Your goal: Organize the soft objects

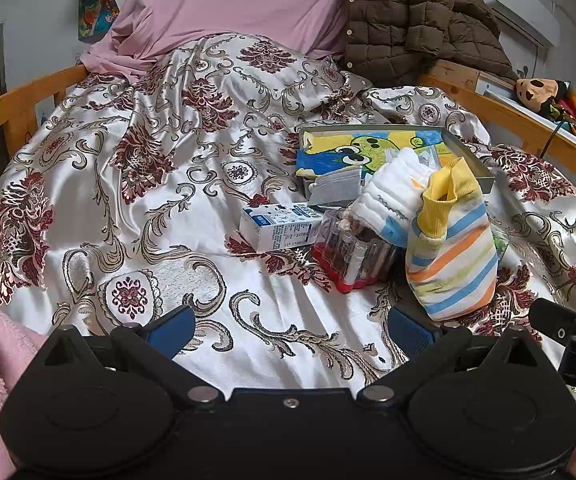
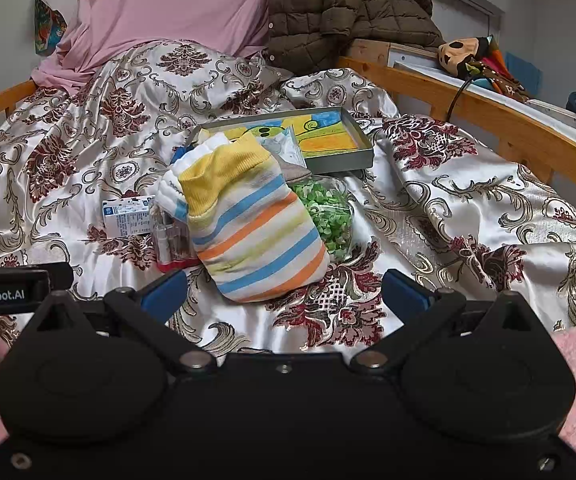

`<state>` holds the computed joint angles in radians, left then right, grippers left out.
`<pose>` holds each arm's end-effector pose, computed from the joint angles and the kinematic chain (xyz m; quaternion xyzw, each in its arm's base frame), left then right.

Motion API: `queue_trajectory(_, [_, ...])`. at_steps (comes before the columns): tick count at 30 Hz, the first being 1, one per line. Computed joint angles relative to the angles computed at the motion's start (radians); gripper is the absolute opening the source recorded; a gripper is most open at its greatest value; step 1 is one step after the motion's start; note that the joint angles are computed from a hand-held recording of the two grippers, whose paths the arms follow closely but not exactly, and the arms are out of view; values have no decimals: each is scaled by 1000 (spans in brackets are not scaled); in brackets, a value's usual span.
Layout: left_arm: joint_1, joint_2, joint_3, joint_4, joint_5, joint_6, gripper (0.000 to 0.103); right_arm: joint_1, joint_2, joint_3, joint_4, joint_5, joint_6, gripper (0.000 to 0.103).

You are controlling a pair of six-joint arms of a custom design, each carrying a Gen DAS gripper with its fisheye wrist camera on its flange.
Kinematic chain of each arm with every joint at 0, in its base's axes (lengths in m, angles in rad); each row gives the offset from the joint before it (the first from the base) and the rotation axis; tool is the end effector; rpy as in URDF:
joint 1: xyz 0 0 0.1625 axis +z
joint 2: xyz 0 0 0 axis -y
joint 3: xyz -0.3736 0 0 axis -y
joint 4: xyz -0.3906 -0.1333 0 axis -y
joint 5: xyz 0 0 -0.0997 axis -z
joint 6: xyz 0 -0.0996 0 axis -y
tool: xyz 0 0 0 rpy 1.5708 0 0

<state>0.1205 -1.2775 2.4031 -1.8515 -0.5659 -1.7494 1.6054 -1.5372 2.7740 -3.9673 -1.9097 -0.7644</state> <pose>-0.2741 -0.2522 0.0576 0.0761 0.8199 -0.4495 0.3464 0.1093 -0.2629 0.2207 0.2356 -0.7956 0.4542 0.3245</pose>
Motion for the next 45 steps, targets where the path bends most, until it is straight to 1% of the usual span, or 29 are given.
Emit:
queue_trajectory(24, [0, 1, -1, 2, 0, 0, 102, 5, -1, -3, 9, -6, 4, 102])
queue_trajectory(26, [0, 1, -1, 2, -1, 0, 102, 3, -11, -4, 27, -3, 9, 102])
queue_trajectory(27, [0, 1, -1, 2, -1, -1, 102, -17, -29, 4, 40, 17, 7, 102])
queue_trajectory(29, [4, -1, 3, -11, 1, 9, 102, -22, -50, 5, 67, 23, 16, 102])
queue_trajectory(31, [7, -5, 3, -12, 3, 13, 102, -34, -90, 2, 132, 37, 31, 102])
queue_trajectory(32, [10, -8, 1, -13, 5, 20, 102, -43, -122, -2, 187, 50, 42, 102])
queue_trajectory(36, [40, -18, -12, -28, 41, 80, 102, -77, -194, -40, 340, 92, 101, 102])
queue_trajectory(37, [47, -25, -11, -36, 50, 94, 102, -92, -214, -61, 403, 106, 126, 102])
queue_trajectory(39, [77, -28, -16, -82, 73, 158, 102, -110, -229, -85, 470, 124, 148, 102])
queue_trajectory(40, [89, -29, -16, -109, 84, 196, 102, -123, -233, -109, 525, 141, 157, 102])
queue_trajectory(42, [116, -24, -15, -181, 110, 293, 102, -125, -215, -135, 563, 144, 147, 102])
queue_trajectory(43, [130, -19, -11, -235, 123, 354, 102, -121, -200, -150, 579, 138, 129, 102])
queue_trajectory(45, [159, -2, 1, -387, 144, 504, 102, -108, -165, -180, 606, 124, 93, 102])
